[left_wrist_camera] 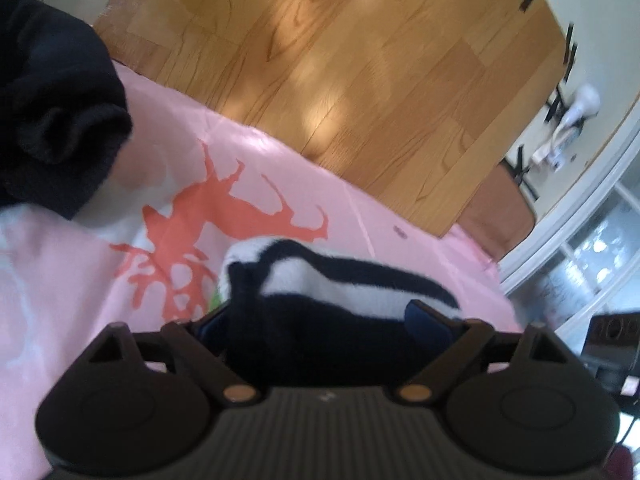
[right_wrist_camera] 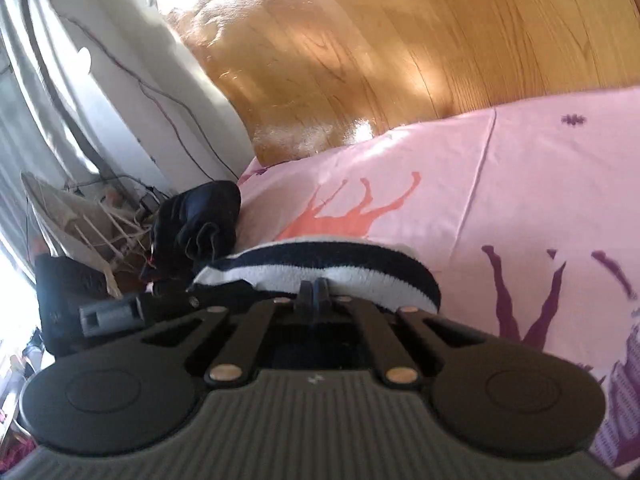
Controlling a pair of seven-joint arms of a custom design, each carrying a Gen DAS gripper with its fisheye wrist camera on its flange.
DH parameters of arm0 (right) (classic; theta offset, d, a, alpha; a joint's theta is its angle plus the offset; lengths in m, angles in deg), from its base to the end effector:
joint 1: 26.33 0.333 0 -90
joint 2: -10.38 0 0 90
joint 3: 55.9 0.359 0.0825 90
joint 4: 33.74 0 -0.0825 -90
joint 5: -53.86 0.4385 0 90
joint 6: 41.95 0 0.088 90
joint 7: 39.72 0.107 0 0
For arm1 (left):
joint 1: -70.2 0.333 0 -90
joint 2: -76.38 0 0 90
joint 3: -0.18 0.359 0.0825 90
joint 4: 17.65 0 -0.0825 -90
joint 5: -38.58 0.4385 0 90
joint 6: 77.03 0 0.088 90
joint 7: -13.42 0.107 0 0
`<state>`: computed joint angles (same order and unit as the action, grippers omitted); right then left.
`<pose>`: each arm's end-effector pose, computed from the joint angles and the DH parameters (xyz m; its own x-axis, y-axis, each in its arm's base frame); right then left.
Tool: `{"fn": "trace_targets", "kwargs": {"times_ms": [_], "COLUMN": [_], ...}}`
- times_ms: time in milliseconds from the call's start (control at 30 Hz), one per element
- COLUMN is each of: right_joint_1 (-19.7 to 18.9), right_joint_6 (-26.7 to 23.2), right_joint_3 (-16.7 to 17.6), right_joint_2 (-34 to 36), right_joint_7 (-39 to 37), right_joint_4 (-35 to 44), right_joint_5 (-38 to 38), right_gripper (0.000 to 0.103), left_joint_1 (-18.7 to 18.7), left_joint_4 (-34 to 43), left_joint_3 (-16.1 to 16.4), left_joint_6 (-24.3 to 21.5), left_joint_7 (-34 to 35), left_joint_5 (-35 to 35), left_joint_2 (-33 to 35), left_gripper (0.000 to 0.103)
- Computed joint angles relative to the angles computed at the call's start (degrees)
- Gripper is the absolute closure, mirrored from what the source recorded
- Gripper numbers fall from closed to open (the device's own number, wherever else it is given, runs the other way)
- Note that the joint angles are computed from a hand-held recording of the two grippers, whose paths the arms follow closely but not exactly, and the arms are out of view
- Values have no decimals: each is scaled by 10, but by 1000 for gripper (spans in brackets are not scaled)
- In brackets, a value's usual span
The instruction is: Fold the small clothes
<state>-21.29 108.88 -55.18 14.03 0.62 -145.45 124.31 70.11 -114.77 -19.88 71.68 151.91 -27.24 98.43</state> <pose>0.6625 0.0433 0.5218 0.2536 -0.8221 -0.5098 -0.6983 0.2091 -0.6846 0.7260 -0.2124 0.4461 -0.4263 -0.6849 0.5909 -0.7878 -0.0399 -0.6146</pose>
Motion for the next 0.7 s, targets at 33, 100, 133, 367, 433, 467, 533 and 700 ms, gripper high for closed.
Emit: {"fn": "trace_targets", "kwargs": {"times_ms": [33, 100, 133, 367, 433, 467, 533, 700], "right_joint_1": [-1, -6, -4, 5, 6, 7, 8, 9], "right_joint_6": [-2, -16, -7, -20, -35, -37, -43, -49], "right_joint_3": [0, -8, -11, -39, -41, -40, -39, -40], "right_joint_2": [-9, -37, -54, -93, -89, -90, -85, -85], "right_joint_7": [-14, -50, -68, -69, -61, -52, -29, -72], "right_joint_4": [-7, -33, -50, -118, -121, -123, -120, -134], "right_joint_5": [15, 60, 86, 136, 133, 124, 102, 144], "right_gripper": [95, 67, 31, 21, 21, 21, 21, 19], "left_joint_1": [6, 10, 6, -50, -57, -58, -54, -49], "left_joint_4": [-7, -28, -40, -98, -106, -109, -113, -121], "left_joint_3": [-1, 3, 10, 45, 47, 46, 40, 32], "left_joint_6": [-3, 3, 10, 94, 107, 110, 115, 127], "left_joint_7": [4, 11, 6, -107, -139, -149, -164, -188], "left_joint_5": [-9, -21, -14, 145, 192, 209, 221, 244], "left_joint_2": [-7, -29, -40, -79, -80, -80, -81, -83], "left_gripper": [4, 0, 0, 0, 0, 0, 0, 0]}}
